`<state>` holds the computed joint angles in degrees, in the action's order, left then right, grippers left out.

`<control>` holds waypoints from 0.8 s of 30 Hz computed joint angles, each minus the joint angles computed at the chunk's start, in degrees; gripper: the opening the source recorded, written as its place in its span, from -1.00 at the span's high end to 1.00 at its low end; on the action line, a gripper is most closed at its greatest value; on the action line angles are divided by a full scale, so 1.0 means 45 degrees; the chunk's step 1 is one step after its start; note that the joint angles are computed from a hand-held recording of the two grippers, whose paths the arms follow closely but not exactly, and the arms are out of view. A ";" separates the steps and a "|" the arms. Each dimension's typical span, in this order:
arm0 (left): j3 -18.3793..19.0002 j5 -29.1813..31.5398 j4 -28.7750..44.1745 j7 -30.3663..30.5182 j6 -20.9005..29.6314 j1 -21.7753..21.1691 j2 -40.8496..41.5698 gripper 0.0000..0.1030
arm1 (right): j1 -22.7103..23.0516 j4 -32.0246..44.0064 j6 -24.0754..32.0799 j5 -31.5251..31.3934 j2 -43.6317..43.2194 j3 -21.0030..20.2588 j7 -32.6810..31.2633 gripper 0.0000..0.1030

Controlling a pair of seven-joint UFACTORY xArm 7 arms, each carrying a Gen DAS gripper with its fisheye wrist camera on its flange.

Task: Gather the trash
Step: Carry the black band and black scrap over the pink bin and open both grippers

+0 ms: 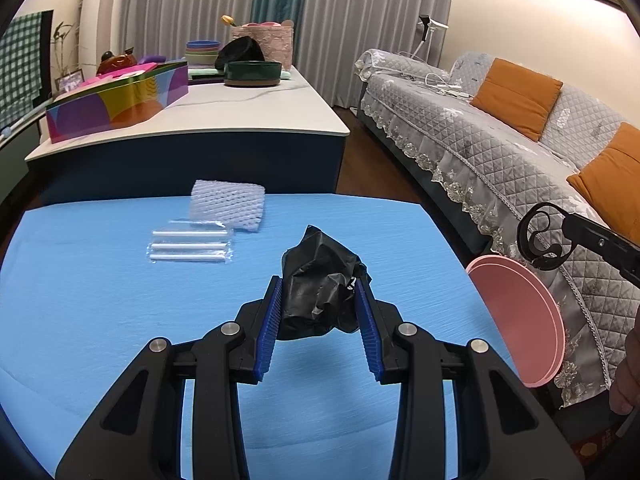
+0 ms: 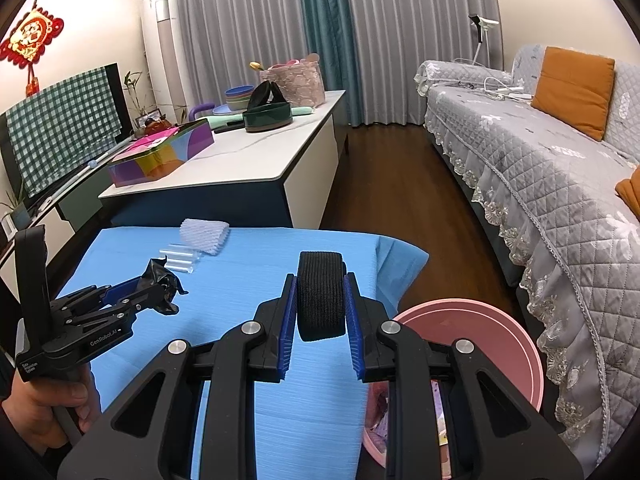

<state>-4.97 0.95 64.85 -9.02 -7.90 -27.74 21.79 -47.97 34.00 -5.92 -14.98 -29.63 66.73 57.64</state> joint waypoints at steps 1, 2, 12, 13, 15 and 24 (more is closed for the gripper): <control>0.0021 -0.0002 0.0026 -0.0015 0.0002 -0.0051 0.0017 0.30 | 0.0047 -0.0046 -0.0001 0.0007 -0.0014 -0.0065 -0.0008 0.54; -0.0045 0.0014 0.0062 -0.0005 0.0007 0.0003 0.0046 0.30 | 0.0100 -0.0087 0.0002 0.0013 -0.0028 -0.0132 -0.0019 0.54; -0.0452 0.0092 0.0602 -0.0019 0.0215 0.0013 0.0436 0.41 | 0.0886 -0.0643 0.0166 0.0025 -0.0437 -0.1115 0.0004 0.54; -0.0488 0.0090 0.0625 -0.0036 0.0202 0.0013 0.0463 0.41 | 0.0987 -0.0728 0.0196 0.0024 -0.0499 -0.1246 0.0009 0.54; -0.0462 0.0098 0.0734 -0.0066 0.0239 -0.0094 0.0536 0.42 | 0.1156 -0.0879 0.0198 0.0000 -0.0538 -0.1494 0.0007 0.54; -0.0808 0.0225 0.1151 0.0013 0.0298 -0.0200 0.0875 0.43 | 0.1889 -0.1627 0.0367 -0.0039 -0.0966 -0.2499 0.0054 0.54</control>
